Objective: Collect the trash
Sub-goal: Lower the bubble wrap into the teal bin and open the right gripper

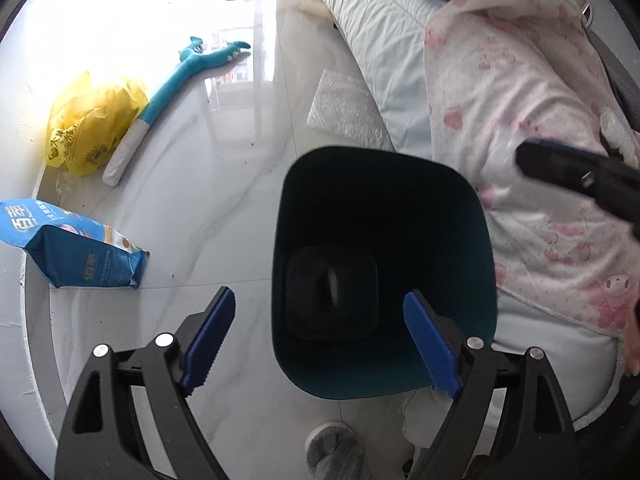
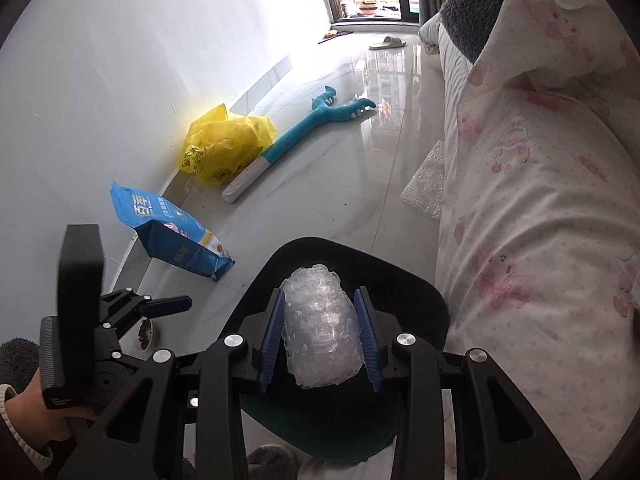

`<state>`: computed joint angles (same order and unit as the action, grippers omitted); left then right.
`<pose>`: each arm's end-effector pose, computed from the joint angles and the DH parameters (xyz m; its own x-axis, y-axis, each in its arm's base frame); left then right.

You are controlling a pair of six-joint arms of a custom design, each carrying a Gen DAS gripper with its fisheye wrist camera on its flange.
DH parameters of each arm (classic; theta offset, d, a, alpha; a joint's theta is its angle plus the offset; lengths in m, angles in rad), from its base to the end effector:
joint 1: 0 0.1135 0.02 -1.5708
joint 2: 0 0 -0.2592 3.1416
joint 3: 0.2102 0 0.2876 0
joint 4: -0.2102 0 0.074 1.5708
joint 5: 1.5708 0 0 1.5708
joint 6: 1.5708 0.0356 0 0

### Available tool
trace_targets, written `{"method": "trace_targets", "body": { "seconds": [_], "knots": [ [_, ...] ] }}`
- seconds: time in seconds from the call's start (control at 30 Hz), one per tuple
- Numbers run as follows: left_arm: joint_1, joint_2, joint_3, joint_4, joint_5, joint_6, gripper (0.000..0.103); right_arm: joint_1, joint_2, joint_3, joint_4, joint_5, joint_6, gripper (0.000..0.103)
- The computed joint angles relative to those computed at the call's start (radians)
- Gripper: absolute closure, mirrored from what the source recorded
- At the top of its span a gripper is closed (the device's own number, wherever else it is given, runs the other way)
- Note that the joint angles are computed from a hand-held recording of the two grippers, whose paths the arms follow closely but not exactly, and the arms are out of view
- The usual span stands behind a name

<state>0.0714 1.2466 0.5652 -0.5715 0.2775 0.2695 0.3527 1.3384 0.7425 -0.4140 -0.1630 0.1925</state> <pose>0.2276 0.0065 0.1258 -0.9088 0.1917 -0.3706 0.2685 0.9486 -0.1676 0.2653 0.1038 0.1651 -0.8607 -0.1156 -0.4958 -0.2620 0.9356 0.2366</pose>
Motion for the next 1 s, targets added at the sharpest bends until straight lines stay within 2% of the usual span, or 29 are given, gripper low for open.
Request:
{"method": "trace_targets", "body": {
  "seconds": [0.47,0.83,0.9,0.97,1.0],
  "knots": [
    [0.126,-0.279,-0.027,-0.012,0.138,0.033,0.015,0.027,0.191,0.028,0.045,-0.003,0.021,0.067],
    [0.163,-0.441,-0.020,-0.026,0.169,0.049,0.015,0.032,0.295,0.053,0.042,0.007,0.028,0.066],
    [0.168,-0.478,-0.018,-0.033,0.181,0.058,0.015,0.037,0.313,0.063,0.024,0.005,0.037,0.052],
    [0.182,-0.507,-0.009,-0.045,0.200,0.064,0.015,0.041,0.314,0.058,0.019,0.007,0.032,0.044],
    [0.190,-0.524,-0.005,-0.052,0.211,0.065,0.015,0.043,0.312,0.055,0.014,0.013,0.030,0.044]
  ]
}}
